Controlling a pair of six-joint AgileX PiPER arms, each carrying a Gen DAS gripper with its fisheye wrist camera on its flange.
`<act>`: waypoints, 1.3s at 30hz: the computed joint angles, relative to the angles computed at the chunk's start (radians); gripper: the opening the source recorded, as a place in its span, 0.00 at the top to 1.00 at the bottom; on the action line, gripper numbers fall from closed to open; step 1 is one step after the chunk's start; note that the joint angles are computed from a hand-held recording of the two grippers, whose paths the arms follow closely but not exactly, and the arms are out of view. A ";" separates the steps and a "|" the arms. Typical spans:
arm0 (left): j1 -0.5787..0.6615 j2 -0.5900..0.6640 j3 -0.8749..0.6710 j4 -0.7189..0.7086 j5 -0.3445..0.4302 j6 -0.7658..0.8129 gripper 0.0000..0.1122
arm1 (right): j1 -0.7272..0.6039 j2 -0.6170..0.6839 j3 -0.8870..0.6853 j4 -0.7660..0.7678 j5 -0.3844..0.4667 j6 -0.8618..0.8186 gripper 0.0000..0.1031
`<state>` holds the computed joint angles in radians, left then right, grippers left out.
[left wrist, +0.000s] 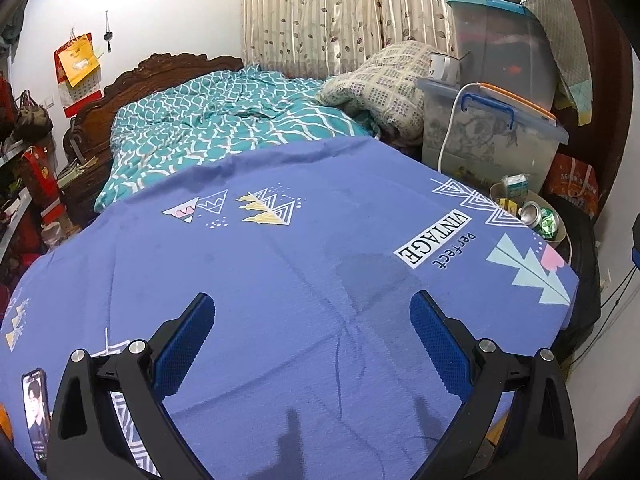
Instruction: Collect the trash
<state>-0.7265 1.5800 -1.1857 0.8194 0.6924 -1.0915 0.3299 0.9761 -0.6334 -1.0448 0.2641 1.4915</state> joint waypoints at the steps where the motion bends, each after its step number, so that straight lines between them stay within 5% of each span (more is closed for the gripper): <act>1: 0.000 0.001 -0.002 -0.001 0.001 0.003 0.16 | -0.002 0.002 0.004 -0.013 -0.005 0.014 0.04; 16: 0.017 -0.016 0.028 -0.035 -0.059 0.036 0.16 | -0.061 0.029 0.019 0.073 -0.069 -0.055 0.04; 39: -0.023 0.012 -0.011 0.052 0.037 -0.023 0.16 | -0.077 0.044 0.034 -0.006 -0.094 0.034 0.04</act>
<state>-0.7494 1.5921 -1.1966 0.8709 0.7292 -1.1150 0.2533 1.0206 -0.5995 -1.0504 0.1702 1.5252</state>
